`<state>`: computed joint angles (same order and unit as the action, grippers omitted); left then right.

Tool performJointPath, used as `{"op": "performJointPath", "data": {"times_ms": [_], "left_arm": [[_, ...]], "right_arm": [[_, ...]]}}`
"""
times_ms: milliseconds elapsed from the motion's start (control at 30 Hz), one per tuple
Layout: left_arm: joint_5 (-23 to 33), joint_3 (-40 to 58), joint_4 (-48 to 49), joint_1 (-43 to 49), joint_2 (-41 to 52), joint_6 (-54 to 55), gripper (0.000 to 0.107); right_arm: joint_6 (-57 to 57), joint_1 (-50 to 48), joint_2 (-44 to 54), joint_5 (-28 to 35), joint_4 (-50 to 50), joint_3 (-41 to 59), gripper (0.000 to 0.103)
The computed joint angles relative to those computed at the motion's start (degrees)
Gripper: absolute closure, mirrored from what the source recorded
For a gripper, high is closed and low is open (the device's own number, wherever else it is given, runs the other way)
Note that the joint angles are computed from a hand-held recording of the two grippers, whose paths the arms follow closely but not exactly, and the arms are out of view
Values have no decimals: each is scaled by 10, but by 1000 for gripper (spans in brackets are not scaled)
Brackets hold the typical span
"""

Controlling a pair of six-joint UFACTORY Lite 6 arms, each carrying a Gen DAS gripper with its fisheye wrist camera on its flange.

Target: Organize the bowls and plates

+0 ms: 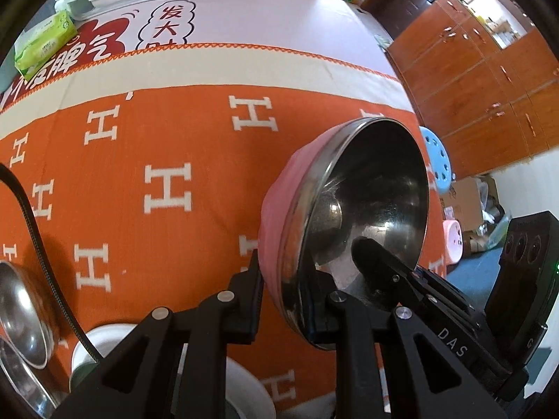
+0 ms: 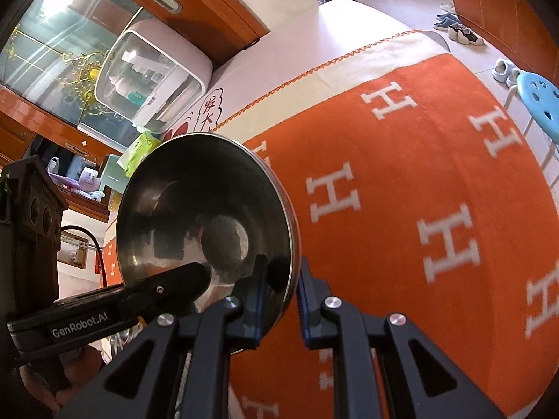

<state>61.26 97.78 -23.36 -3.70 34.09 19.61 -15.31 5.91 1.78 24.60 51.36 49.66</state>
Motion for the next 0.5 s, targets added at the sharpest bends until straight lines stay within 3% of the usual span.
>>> {"op": "performJointPath", "data": {"times_ms": [267, 500], "left_arm": [[14, -104, 1, 18, -118, 50, 89], [41, -176, -29, 74, -201, 102, 87]], "right_arm": [[161, 50, -98, 7, -132, -39, 88], [331, 127, -137, 29, -296, -16, 88]]}}
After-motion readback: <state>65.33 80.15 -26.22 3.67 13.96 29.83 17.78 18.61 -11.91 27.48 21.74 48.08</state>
